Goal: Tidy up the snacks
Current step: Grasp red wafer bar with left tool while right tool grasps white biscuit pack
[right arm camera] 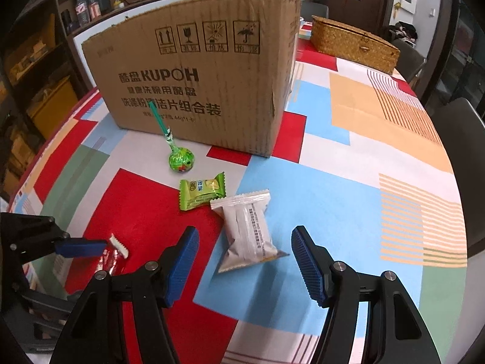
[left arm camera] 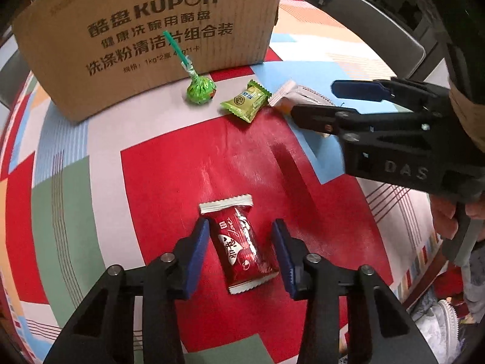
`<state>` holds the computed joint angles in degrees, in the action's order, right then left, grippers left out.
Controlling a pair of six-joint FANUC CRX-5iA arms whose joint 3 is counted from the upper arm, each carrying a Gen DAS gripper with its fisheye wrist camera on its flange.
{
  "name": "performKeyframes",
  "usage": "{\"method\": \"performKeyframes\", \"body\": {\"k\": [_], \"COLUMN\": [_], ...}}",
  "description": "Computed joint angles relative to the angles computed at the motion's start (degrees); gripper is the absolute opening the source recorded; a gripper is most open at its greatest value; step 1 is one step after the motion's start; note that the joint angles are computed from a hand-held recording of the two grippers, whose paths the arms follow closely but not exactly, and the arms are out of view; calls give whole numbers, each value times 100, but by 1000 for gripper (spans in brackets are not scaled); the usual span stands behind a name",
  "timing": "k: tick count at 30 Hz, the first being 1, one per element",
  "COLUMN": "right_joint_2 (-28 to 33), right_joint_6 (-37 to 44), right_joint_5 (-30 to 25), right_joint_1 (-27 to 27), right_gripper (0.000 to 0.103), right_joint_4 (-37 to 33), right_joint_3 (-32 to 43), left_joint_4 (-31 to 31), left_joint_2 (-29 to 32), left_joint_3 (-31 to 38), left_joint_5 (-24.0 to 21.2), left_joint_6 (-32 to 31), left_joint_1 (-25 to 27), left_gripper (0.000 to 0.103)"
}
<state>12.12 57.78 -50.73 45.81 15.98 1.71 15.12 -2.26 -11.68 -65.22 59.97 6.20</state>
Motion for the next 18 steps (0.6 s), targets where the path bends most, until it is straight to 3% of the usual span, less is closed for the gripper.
{"method": "performKeyframes", "body": {"k": [2,3,5,10,18], "right_joint_2": [87,132,196,334,161], "right_joint_6": [99,115,155,357,1], "right_joint_5": [-22,-39,-44,-186,-56], "right_joint_1": [-42,-62,-79,-114,-15], "right_gripper": [64,64,60,37,33], "right_joint_4": [-104,-139,-162,-402,-177], "right_joint_3": [101,146,191,353,104], "left_joint_4": [-143,-147,-132,-60,167], "left_joint_2": [-3,5,17,35,7], "left_joint_3": [25,30,30,14,-89], "left_joint_5": [89,108,119,142,201], "left_joint_6": [49,41,24,-27,-193], "left_joint_1": [-90,-100,-96,-63,7], "left_gripper": [26,25,24,23,22]}}
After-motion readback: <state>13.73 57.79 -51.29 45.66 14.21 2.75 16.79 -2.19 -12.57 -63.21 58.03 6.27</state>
